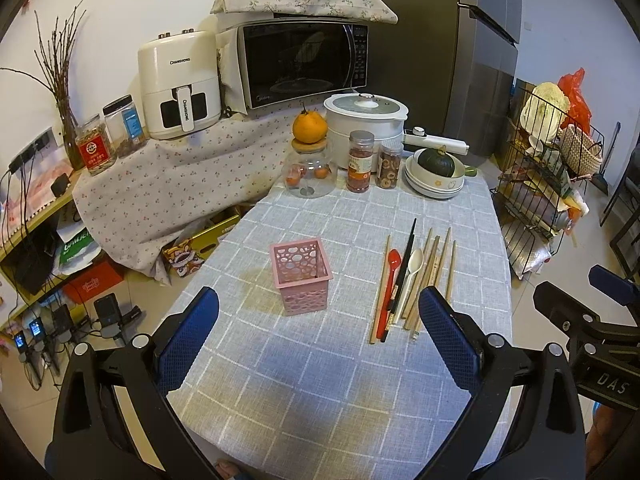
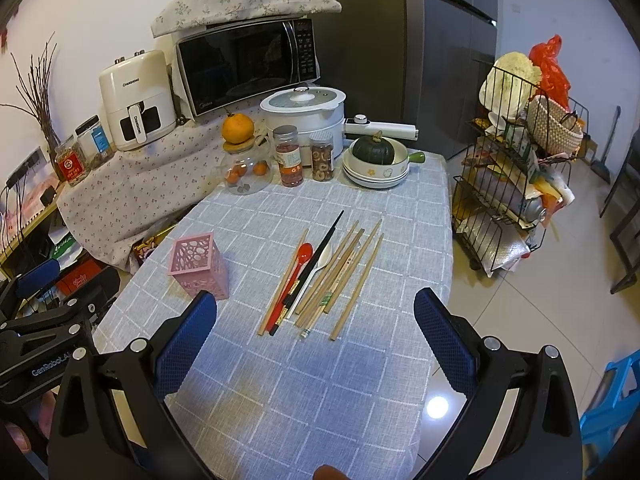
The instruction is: Organize utensils
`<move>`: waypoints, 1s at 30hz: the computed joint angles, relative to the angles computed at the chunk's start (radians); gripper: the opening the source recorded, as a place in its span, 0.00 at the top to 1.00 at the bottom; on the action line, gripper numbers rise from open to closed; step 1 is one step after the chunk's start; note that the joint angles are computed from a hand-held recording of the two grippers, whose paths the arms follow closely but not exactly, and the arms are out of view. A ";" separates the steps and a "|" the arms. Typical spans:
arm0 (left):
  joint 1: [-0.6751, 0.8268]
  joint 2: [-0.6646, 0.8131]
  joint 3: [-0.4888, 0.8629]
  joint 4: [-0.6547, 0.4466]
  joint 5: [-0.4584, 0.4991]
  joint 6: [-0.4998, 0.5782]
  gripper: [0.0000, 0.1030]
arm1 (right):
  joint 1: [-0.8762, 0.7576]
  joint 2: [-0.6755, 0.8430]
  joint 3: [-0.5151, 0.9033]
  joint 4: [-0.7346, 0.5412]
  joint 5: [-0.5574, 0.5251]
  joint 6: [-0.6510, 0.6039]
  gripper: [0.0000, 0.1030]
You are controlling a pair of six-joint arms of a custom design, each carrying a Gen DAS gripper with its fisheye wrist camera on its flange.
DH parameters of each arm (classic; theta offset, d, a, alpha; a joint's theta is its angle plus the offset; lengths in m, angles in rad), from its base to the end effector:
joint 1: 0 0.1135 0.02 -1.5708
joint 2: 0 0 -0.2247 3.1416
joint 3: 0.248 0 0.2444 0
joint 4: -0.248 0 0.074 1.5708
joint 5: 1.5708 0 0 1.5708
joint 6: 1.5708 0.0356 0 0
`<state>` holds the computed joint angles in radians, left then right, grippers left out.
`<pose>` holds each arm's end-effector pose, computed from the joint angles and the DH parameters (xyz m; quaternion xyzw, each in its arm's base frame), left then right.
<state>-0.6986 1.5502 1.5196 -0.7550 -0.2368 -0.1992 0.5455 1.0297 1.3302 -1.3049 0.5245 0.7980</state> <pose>0.2587 -0.2064 0.3141 0.1829 0.9002 -0.0666 0.3896 0.1538 0.0725 0.3451 0.1886 0.9108 -0.0269 0.3662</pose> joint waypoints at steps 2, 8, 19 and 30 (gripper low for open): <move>-0.002 0.001 0.003 -0.004 -0.001 -0.001 0.07 | 0.005 0.003 0.002 -0.002 0.001 0.004 0.07; -0.011 0.001 0.003 -0.003 -0.009 -0.009 0.07 | 0.005 0.003 0.001 0.000 0.000 0.004 0.07; -0.015 0.004 0.008 -0.008 -0.008 -0.009 0.07 | -0.001 0.003 -0.002 0.005 -0.004 -0.001 0.06; -0.018 0.002 0.004 -0.005 -0.011 -0.013 0.07 | 0.012 0.007 -0.009 0.012 -0.002 0.011 0.07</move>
<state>-0.7171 1.5518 1.5232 -0.7600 -0.2480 -0.2118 0.5580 1.0368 1.3210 -1.2933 0.5226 0.8091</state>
